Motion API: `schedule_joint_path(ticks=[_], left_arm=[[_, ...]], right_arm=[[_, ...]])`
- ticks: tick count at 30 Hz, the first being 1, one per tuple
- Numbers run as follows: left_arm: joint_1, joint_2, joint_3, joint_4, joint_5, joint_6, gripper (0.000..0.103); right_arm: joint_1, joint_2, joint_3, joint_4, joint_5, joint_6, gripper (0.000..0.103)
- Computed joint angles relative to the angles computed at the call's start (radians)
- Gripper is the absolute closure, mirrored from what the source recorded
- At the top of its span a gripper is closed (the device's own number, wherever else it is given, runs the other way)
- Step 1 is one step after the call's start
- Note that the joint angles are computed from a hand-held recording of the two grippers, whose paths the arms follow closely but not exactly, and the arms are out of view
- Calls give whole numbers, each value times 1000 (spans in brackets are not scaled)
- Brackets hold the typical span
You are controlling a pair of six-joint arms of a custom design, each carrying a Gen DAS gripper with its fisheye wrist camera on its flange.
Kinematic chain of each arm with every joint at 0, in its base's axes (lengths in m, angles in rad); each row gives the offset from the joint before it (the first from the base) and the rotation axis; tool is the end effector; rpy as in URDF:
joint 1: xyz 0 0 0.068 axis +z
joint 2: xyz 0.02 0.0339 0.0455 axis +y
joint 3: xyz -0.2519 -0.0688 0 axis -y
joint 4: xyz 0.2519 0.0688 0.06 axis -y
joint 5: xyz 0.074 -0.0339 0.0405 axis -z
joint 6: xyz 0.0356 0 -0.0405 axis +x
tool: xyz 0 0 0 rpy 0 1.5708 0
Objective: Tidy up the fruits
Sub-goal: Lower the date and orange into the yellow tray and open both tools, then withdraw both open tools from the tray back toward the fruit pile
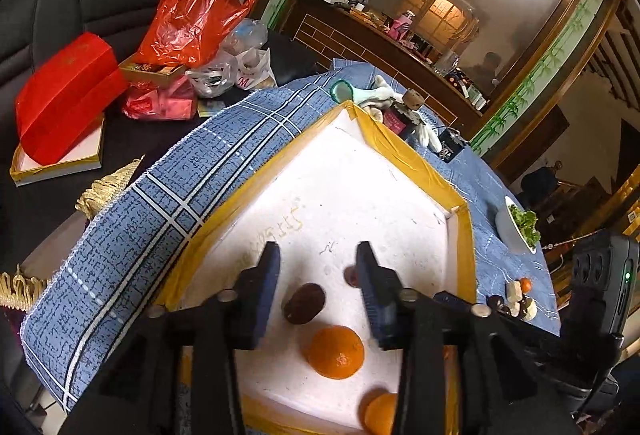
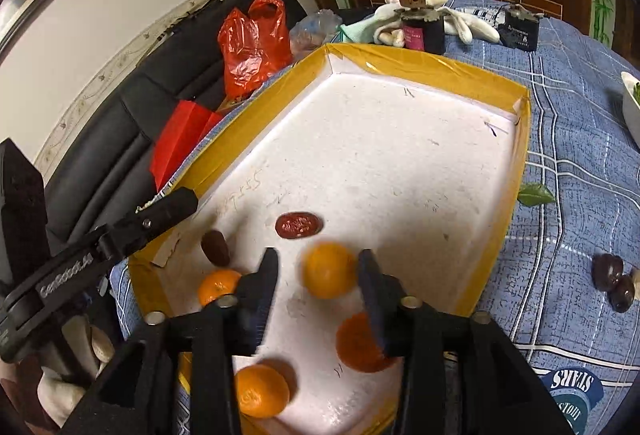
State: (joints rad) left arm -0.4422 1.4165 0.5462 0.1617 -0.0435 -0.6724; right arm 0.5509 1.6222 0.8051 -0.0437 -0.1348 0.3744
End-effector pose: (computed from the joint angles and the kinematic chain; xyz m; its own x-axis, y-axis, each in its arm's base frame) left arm 0.2472 -0.1153 0.1372 -0.7079 -0.3534 -0.6116 -0.0552 0.8909 -0.4508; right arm 0.2704 0.1717 0.1396 -0.8184 -0.0775 -0.5694 -0.3159 0.8883 0.3332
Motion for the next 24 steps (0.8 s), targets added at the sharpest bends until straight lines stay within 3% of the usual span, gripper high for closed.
schedule_joint_path(ticks=[4, 6, 8, 13, 19, 21, 24], left_arm=[[-3, -68, -38, -11, 4, -33, 40], [-4, -109, -50, -50, -19, -74, 24], [-10, -156, -60, -105, -64, -120, 20], [-33, -270, -121, -112, -76, -180, 20], [-144, -307, -88, -166, -147, -173, 20], [-172, -316, -78, -186, -165, -170, 20], [-190, -328, -73, -202, -174, -175, 20]], right_arm=[[-1, -77, -43, 0, 22, 4, 45], [-11, -145, -88, 11, 35, 21, 45], [-22, -228, -143, -1, 78, 39, 45], [-23, -400, -282, -54, 104, 88, 44], [45, -295, -307, -35, 77, 137, 44], [63, -283, -297, -63, 111, 122, 57], [55, -309, -295, -99, 137, 110, 57]])
